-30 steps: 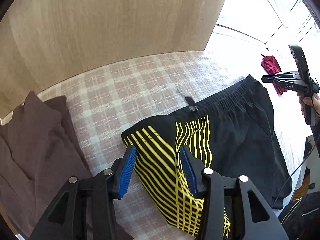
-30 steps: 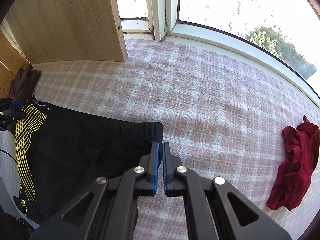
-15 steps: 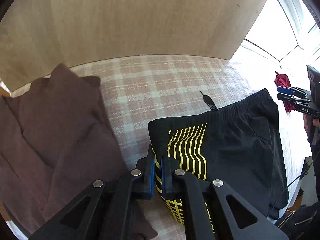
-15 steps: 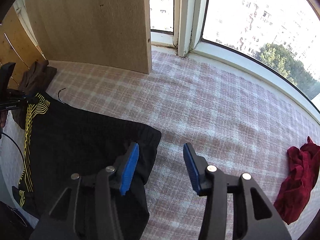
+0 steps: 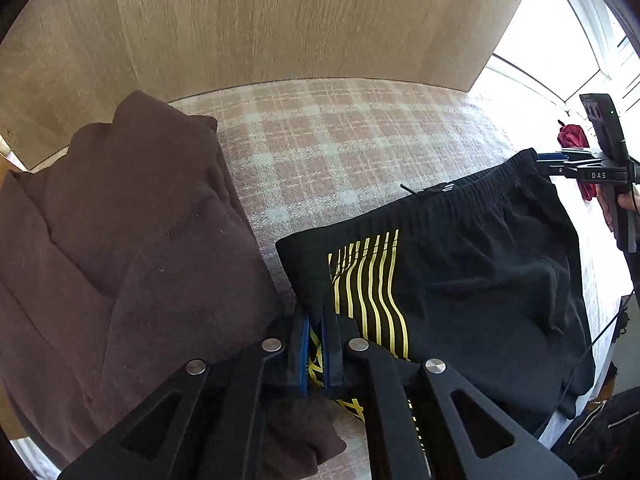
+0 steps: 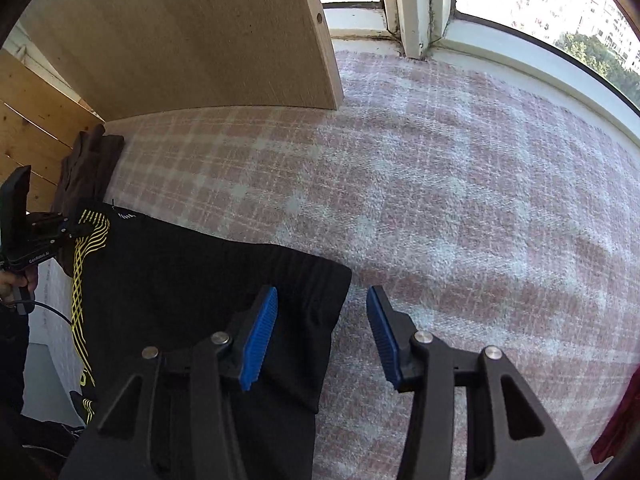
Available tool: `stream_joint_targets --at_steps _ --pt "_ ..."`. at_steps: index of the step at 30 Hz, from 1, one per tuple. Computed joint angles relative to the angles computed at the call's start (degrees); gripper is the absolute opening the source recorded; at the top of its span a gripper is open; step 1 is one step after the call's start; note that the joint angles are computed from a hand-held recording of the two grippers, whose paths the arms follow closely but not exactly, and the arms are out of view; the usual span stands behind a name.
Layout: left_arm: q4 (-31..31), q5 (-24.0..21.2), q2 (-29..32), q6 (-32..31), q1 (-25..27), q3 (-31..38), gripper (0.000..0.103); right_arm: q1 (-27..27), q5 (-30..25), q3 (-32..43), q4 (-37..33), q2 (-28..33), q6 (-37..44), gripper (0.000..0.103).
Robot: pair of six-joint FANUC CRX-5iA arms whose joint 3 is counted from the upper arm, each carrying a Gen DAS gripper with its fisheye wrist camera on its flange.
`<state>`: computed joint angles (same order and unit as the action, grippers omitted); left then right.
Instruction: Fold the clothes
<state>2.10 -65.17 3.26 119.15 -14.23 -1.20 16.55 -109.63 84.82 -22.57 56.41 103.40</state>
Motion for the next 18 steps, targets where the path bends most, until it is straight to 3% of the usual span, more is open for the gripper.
stream_joint_targets --at_steps 2,3,4,9,11,14,18 --pt "0.6 0.3 -0.8 0.1 0.2 -0.7 0.007 -0.4 -0.8 0.5 -2.1 0.3 -0.8 0.031" --pt "0.8 0.5 -1.3 0.1 0.3 -0.9 0.01 -0.4 -1.6 1.5 -2.3 0.8 -0.9 0.015" --pt "0.9 0.6 -1.6 0.3 0.4 -0.9 0.013 -0.5 -0.8 0.0 -2.4 0.0 -0.5 0.01" --pt "2.1 1.7 -2.8 0.3 1.0 -1.5 0.038 -1.2 8.3 -15.9 -1.2 -10.1 4.8 0.007" --pt "1.9 1.6 -2.7 -0.1 1.1 -1.0 0.043 -2.1 8.5 -18.4 -1.9 -12.4 5.8 0.007" --pt "2.3 1.3 0.4 -2.4 1.3 1.6 0.043 -2.5 9.2 -21.8 0.4 -14.8 6.4 0.007" --pt "2.3 -0.9 5.8 -4.9 2.1 5.9 0.043 -3.2 8.3 -19.5 0.5 -13.2 6.5 0.007"
